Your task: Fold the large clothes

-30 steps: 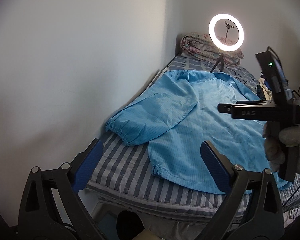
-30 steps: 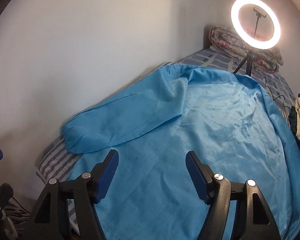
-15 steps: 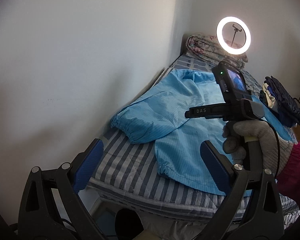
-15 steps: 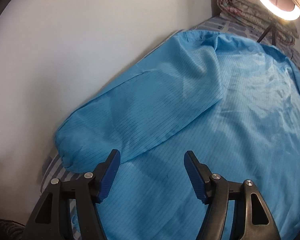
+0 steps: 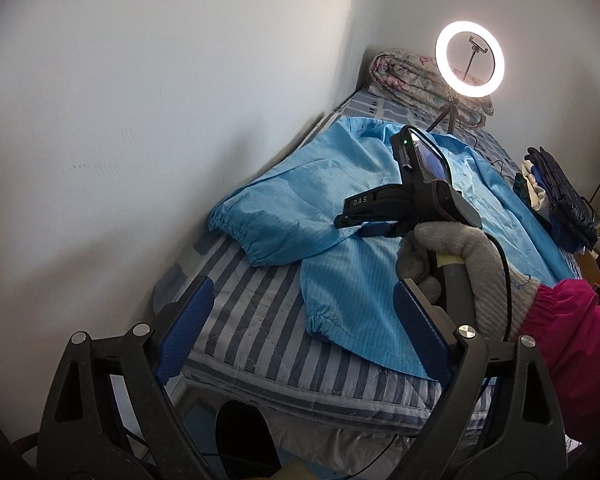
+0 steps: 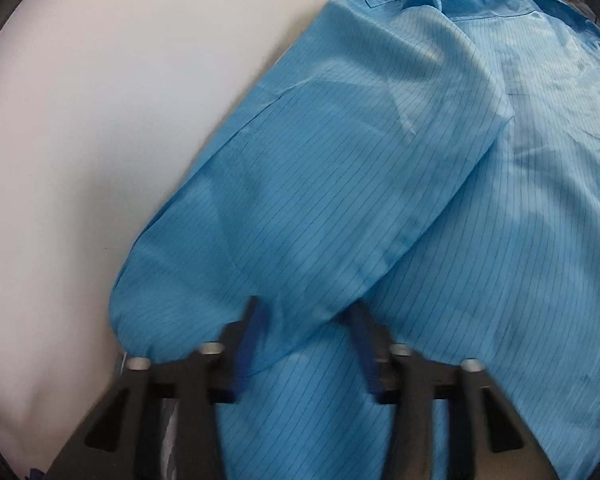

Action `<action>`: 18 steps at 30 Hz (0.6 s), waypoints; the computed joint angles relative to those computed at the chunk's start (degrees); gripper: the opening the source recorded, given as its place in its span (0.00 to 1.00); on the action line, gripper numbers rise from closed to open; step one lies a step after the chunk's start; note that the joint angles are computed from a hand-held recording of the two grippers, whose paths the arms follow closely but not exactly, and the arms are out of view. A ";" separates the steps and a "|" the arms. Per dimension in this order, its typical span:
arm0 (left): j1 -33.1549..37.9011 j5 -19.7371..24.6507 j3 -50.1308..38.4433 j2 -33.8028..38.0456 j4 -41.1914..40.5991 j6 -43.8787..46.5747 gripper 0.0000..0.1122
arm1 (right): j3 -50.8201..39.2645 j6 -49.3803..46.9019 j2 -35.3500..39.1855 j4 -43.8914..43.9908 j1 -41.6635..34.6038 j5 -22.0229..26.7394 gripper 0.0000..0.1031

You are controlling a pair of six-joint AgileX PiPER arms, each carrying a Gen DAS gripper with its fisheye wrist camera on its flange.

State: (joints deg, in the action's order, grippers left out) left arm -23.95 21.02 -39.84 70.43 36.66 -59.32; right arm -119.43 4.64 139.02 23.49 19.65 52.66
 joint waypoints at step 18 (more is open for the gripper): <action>6.69 1.06 -10.68 11.77 -40.38 42.37 0.55 | 17.39 -16.62 -11.10 7.83 -11.58 -2.25 0.00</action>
